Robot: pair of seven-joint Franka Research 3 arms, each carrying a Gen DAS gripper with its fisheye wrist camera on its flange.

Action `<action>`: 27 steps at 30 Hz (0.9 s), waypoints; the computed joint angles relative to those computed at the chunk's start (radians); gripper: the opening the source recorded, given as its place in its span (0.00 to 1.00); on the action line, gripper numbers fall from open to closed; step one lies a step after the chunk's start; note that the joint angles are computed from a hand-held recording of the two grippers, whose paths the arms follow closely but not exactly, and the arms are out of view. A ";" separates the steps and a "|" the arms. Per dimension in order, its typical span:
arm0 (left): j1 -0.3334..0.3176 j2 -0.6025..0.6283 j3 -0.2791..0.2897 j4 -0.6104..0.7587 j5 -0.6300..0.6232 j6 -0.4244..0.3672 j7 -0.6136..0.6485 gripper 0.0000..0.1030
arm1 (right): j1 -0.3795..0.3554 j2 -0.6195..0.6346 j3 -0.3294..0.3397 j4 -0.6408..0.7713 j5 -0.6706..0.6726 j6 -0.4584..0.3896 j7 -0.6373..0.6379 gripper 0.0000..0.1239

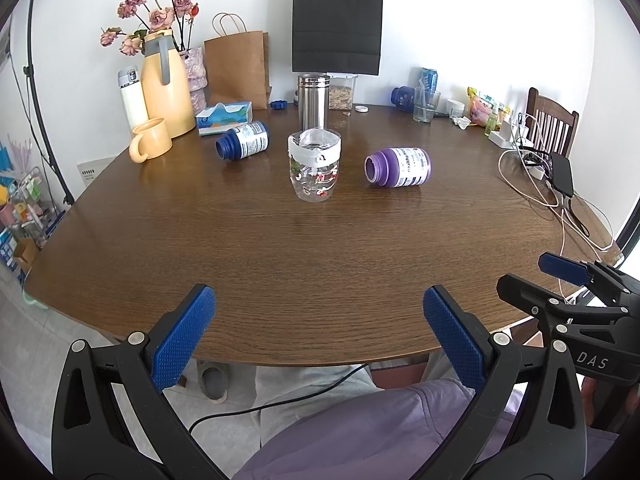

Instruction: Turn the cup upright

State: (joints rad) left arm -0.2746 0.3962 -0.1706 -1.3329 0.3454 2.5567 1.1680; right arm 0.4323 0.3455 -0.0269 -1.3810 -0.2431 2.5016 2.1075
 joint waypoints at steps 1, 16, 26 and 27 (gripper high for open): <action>0.000 0.000 0.000 0.000 -0.001 -0.001 0.000 1.00 | 0.000 0.000 0.000 0.000 0.001 -0.001 -0.001 0.66; -0.005 0.024 0.000 0.035 -0.003 -0.015 0.011 1.00 | 0.000 0.007 -0.001 -0.007 0.002 0.002 -0.001 0.66; -0.035 0.243 0.013 0.360 -0.048 -0.167 0.056 1.00 | -0.042 0.164 0.002 0.209 0.087 -0.068 -0.151 0.66; -0.039 0.280 0.014 0.419 -0.057 -0.193 0.067 1.00 | -0.049 0.190 0.003 0.247 0.103 -0.077 -0.172 0.66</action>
